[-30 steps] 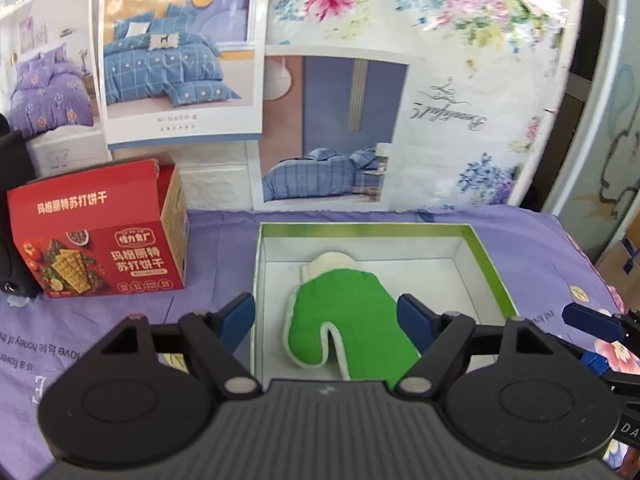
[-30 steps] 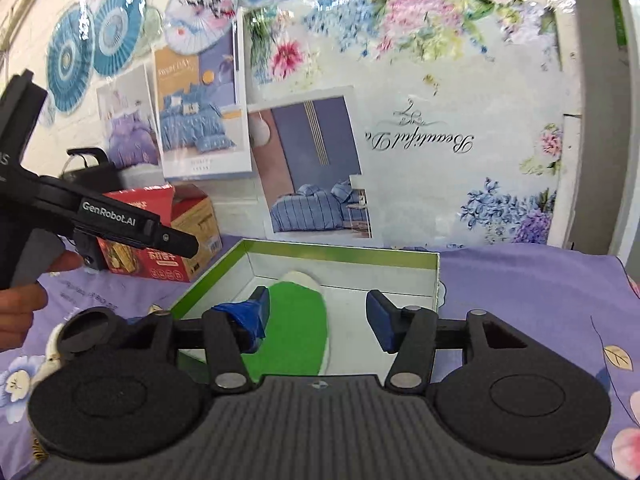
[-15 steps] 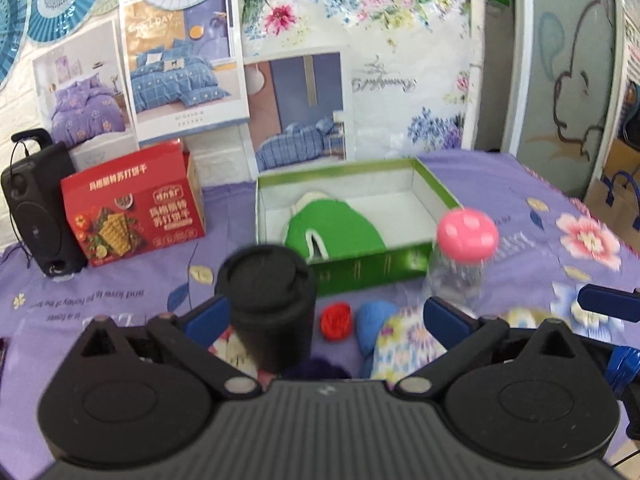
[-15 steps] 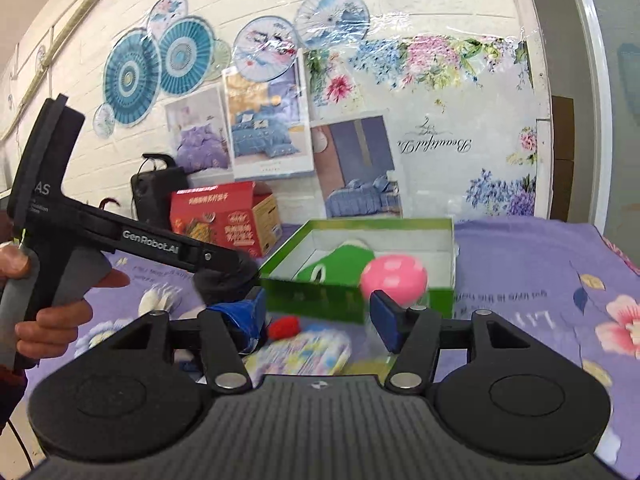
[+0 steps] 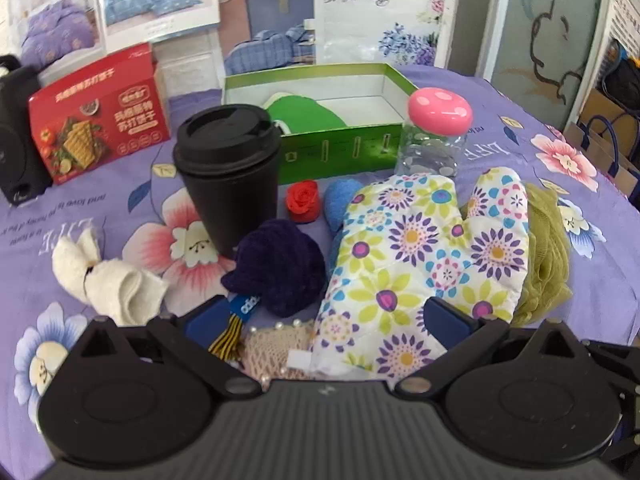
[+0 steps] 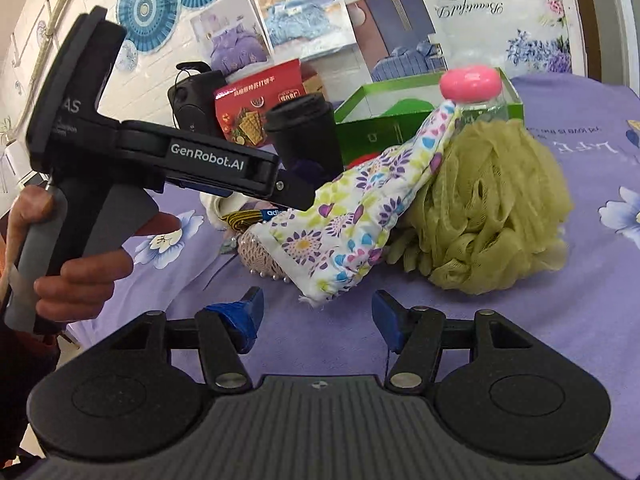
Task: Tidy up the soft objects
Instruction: 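Close both grippers on the floral oven mitt, then carry the floral mitt into the green box and open both grippers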
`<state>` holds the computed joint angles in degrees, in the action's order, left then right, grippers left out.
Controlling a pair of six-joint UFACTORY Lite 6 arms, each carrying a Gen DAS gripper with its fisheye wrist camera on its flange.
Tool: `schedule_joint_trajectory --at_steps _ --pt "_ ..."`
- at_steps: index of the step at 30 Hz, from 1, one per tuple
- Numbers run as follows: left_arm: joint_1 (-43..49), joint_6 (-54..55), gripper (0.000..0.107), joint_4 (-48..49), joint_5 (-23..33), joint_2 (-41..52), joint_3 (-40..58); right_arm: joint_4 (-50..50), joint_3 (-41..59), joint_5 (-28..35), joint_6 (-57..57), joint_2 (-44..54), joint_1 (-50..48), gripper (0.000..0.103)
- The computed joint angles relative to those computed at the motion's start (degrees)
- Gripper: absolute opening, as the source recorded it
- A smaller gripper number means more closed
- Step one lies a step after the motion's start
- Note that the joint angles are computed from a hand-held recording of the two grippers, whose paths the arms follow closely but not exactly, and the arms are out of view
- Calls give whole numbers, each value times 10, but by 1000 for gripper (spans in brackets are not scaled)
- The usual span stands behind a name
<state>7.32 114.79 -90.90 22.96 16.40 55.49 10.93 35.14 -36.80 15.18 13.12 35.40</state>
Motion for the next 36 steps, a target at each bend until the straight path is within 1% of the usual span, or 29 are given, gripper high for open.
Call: schedule_joint_trajectory --at_steps 2,5,7,10,13,14,15,16,17,18,19,20,21,24,27,29,33,36 --pt "-10 -38 103 31 5 19 25 0 13 -4 0 16 -8 46" --pt "-21 -125 103 104 30 55 73 -8 41 -4 2 41 -19 47" --pt "-30 -137 103 114 34 71 91 -25 52 -4 15 53 -24 47" --pt "-44 -144 103 116 16 93 111 -66 57 -11 46 65 -33 47" --pt "-41 -188 99 150 32 119 141 -39 56 -35 13 72 -24 46" --pt "-38 -200 92 162 45 127 150 -40 55 -45 8 75 -25 44" --pt "-34 -220 71 182 59 136 161 -49 54 -59 12 78 -28 43" --pt "-32 -264 55 225 80 151 183 -69 59 -66 23 89 -34 39" --pt "-32 -293 29 250 89 161 195 -86 69 -60 34 99 -40 32" --pt "-32 -298 26 251 89 160 192 -97 74 -59 43 105 -44 28" --pt "-32 -280 25 239 83 146 176 -106 72 -65 52 106 -46 23" --pt "-32 -238 20 209 74 126 149 -107 67 -70 53 102 -46 21" --pt "-31 -218 18 194 71 108 130 -107 63 -72 53 97 -45 21" --pt "-25 -189 18 172 78 55 86 -84 44 -93 32 75 -35 21" --pt "-11 -159 17 147 104 -8 48 -14 25 -104 -50 32 -7 21" --pt "-8 -139 17 127 111 -48 29 18 21 -110 -98 7 2 21" --pt "-6 -125 17 108 121 -97 23 38 25 -123 -157 -23 -1 21" --pt "-15 -134 17 103 114 -105 43 30 39 -123 -181 -34 -16 22"
